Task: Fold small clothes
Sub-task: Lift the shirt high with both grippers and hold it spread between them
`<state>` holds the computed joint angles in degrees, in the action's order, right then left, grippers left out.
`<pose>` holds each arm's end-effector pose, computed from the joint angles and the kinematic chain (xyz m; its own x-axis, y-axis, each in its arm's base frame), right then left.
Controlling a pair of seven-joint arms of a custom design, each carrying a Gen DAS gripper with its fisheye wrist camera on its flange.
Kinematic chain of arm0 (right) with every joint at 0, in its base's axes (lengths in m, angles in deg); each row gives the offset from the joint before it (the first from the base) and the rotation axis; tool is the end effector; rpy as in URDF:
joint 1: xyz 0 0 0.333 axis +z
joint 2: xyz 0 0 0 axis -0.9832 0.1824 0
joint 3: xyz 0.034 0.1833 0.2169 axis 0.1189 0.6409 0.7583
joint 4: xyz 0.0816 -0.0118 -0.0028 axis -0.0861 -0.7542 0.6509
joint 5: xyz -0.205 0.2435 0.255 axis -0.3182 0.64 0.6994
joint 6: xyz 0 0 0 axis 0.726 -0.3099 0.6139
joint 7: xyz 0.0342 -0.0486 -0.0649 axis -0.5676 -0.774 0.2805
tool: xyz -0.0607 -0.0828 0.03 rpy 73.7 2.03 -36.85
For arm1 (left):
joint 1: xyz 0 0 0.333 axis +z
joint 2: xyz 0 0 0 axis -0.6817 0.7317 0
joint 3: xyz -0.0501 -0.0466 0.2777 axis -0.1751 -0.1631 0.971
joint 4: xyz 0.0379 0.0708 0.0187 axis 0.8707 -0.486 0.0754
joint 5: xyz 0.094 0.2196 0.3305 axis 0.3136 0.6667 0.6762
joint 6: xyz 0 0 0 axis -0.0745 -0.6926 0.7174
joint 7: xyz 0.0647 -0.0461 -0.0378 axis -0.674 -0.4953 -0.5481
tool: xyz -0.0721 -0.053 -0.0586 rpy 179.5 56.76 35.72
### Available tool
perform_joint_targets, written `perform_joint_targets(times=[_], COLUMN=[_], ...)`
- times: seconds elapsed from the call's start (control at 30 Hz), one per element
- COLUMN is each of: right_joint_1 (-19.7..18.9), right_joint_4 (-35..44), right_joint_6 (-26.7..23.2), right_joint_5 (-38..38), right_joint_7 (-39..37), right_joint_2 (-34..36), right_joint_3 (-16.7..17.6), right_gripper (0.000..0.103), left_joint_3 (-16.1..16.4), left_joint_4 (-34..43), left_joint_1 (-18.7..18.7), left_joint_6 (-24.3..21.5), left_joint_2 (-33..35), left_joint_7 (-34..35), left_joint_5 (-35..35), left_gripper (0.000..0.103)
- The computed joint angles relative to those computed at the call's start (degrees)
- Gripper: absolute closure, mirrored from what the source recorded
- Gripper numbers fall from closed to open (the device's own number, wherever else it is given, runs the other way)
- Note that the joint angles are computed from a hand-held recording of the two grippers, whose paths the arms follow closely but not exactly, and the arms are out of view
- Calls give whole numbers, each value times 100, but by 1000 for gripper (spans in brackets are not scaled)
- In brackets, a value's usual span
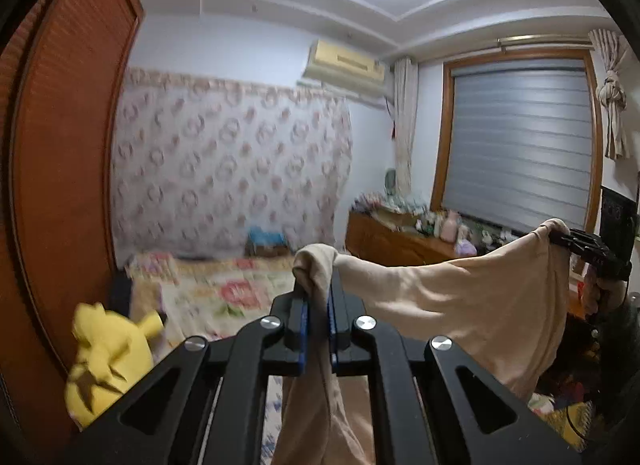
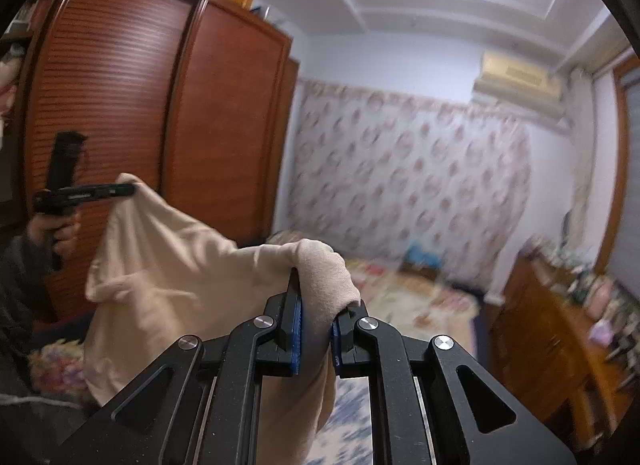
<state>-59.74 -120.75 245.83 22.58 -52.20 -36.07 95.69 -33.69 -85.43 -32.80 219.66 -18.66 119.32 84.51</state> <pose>0.5895 0.2575 0.6130 0.7359 -0.6453 0.2051 0.0009 -0.3019 -0.9533 0.4326 -0.0855 0.5916 -0.0629 -0.9869 0.1489 -0.1790 -0.1356 -0.9745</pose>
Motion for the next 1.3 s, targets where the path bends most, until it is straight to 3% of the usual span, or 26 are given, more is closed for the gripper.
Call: perform_joint_targets(times=[0.1, 0.23, 0.6, 0.77, 1.13, 1.23, 1.3], right_joint_1=[23, 23, 222, 311, 393, 325, 243], right_joint_4=[262, 445, -75, -347, -188, 92, 404], right_joint_6=[223, 465, 739, 750, 887, 1005, 1071], right_joint_5=[-112, -230, 528, 977, 1123, 471, -381], right_joint_7=[70, 203, -785, -1306, -1610, -1019, -199], right_joint_2=[-11, -101, -840, -1183, -1119, -642, -83], right_joint_3=[2, 0, -257, -422, -489, -407, -346], right_gripper=[95, 95, 95, 95, 95, 95, 95], left_joint_3=[-326, -328, -436, -426, -609, -937, -1184], left_joint_4=[119, 182, -89, -141, 37, 153, 315], left_joint_1=[506, 673, 863, 779, 930, 1238, 1490], left_joint_6=[-76, -109, 265, 338, 303, 205, 171], left_joint_2=[-379, -654, -1305, -1457, -1361, -1005, -577], left_joint_7=[62, 114, 250, 371, 494, 474, 475], left_joint_5=[-77, -16, 7, -9, -148, -217, -262], left_gripper=[97, 97, 97, 97, 97, 97, 97])
